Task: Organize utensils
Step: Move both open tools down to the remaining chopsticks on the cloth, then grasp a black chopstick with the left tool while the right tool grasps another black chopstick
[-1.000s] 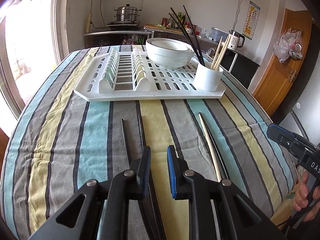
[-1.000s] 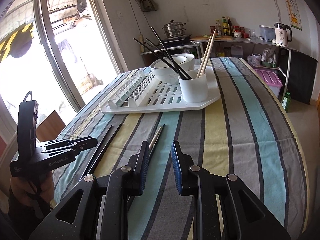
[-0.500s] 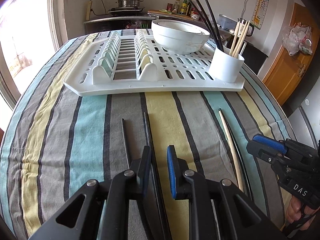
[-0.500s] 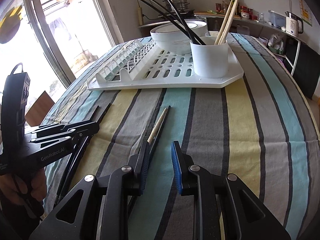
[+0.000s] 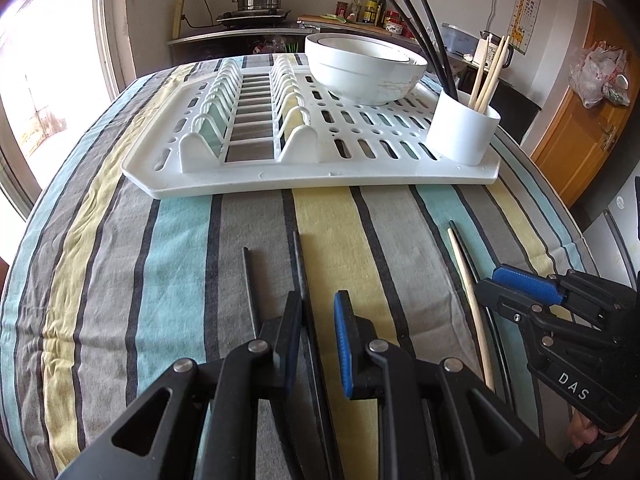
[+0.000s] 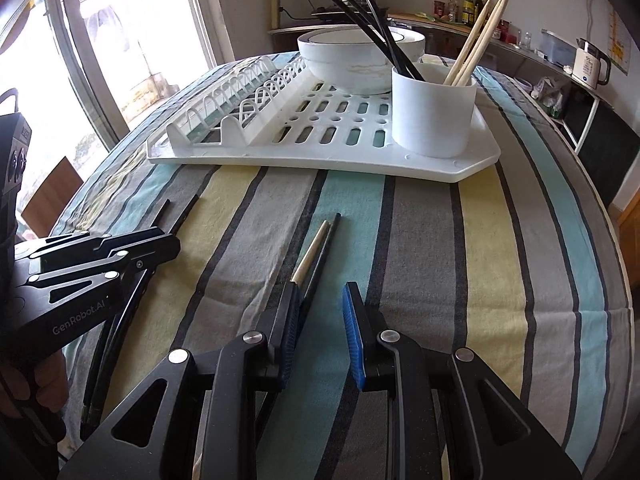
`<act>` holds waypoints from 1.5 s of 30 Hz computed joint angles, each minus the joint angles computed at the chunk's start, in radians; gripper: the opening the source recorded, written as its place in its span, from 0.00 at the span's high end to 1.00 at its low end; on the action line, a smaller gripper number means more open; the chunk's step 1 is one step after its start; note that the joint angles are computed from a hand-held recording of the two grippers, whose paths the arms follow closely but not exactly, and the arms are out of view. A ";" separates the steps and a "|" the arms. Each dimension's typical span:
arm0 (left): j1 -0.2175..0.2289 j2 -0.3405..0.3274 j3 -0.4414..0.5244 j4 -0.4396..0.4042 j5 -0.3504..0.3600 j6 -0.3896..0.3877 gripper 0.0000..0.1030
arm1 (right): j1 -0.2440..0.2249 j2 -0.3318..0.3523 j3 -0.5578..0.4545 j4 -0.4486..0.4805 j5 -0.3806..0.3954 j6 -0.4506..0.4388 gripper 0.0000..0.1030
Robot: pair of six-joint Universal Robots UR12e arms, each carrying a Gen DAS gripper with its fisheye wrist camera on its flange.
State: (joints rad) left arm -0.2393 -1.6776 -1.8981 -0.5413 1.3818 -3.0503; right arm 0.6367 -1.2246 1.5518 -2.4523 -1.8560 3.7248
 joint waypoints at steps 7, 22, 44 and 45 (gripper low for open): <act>-0.024 -0.012 0.017 -0.011 0.066 0.034 0.83 | 0.005 0.021 -0.052 0.103 -0.030 -0.047 0.79; -0.017 -0.002 0.012 -0.023 0.033 0.021 0.94 | -0.006 0.003 -0.021 0.039 0.031 -0.039 0.95; 0.025 0.076 0.008 0.064 -0.114 -0.019 0.95 | -0.014 -0.095 0.075 -0.227 0.008 -0.032 0.95; 0.025 0.080 0.008 0.070 -0.117 -0.020 0.95 | -0.013 -0.098 0.077 -0.236 0.003 -0.035 0.95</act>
